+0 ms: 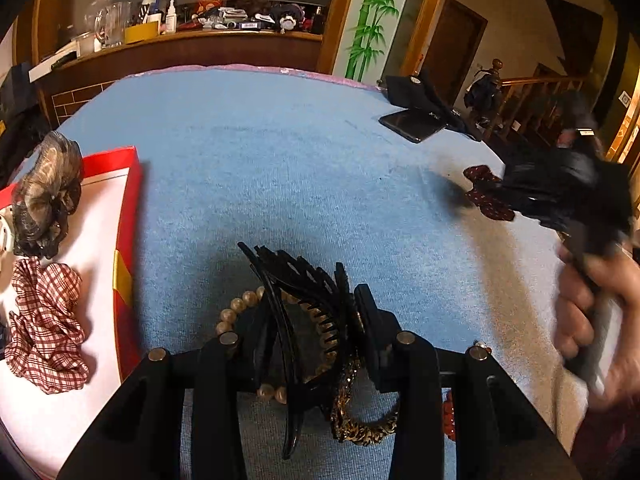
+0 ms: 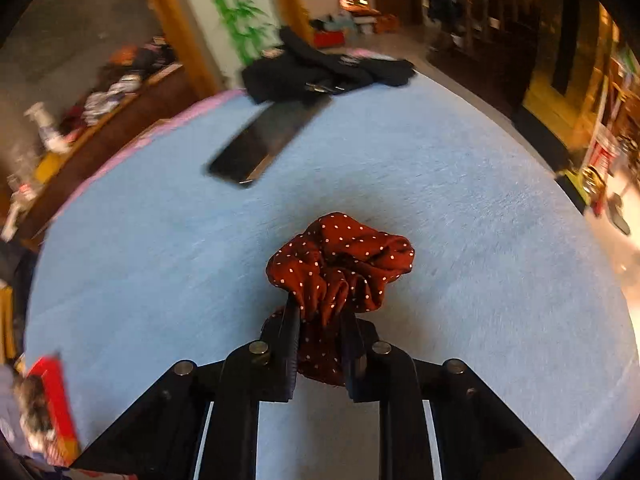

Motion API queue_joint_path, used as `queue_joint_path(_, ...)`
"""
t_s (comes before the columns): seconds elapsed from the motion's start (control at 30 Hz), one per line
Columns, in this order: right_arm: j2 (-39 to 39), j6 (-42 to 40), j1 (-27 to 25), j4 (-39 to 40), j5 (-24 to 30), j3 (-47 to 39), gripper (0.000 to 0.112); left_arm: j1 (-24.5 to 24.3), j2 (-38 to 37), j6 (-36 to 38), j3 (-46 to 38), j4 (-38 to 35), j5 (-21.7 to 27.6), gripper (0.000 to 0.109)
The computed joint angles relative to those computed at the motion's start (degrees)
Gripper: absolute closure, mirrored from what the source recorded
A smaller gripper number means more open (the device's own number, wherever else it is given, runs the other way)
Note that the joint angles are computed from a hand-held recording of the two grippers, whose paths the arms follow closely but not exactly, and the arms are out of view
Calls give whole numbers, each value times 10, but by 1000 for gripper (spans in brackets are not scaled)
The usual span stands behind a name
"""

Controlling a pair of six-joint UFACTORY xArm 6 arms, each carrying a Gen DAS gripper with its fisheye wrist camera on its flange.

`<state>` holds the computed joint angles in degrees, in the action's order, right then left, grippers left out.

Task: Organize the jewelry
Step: 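Grasp the red polka-dot scrunchie with the right tool while the left tool grasps the black claw clip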

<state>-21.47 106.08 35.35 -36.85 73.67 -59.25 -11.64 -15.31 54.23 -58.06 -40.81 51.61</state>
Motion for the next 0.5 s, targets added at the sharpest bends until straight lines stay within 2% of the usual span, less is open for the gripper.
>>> queue_joint_path(0.1, -2, 27, 63, -24, -28, -8, 94, -3, -1, 0, 3, 5, -8, 69)
queue_joint_path(0.27, 26, 68, 155, -53, 6, -33, 94, -1, -1, 1, 3, 5, -12, 68)
queue_joint_path(0.33, 23, 75, 162, -68, -11, -18, 94, 1, 0, 5, 1, -1, -8, 68)
queue_joint_path(0.43, 9, 68, 144, -61, -55, 8, 94, 9, 12, 2, -14, -5, 19, 73)
queue_joint_path(0.5, 5, 68, 140, -61, -69, 13, 94, 7, 10, 0, -11, -4, 9, 73)
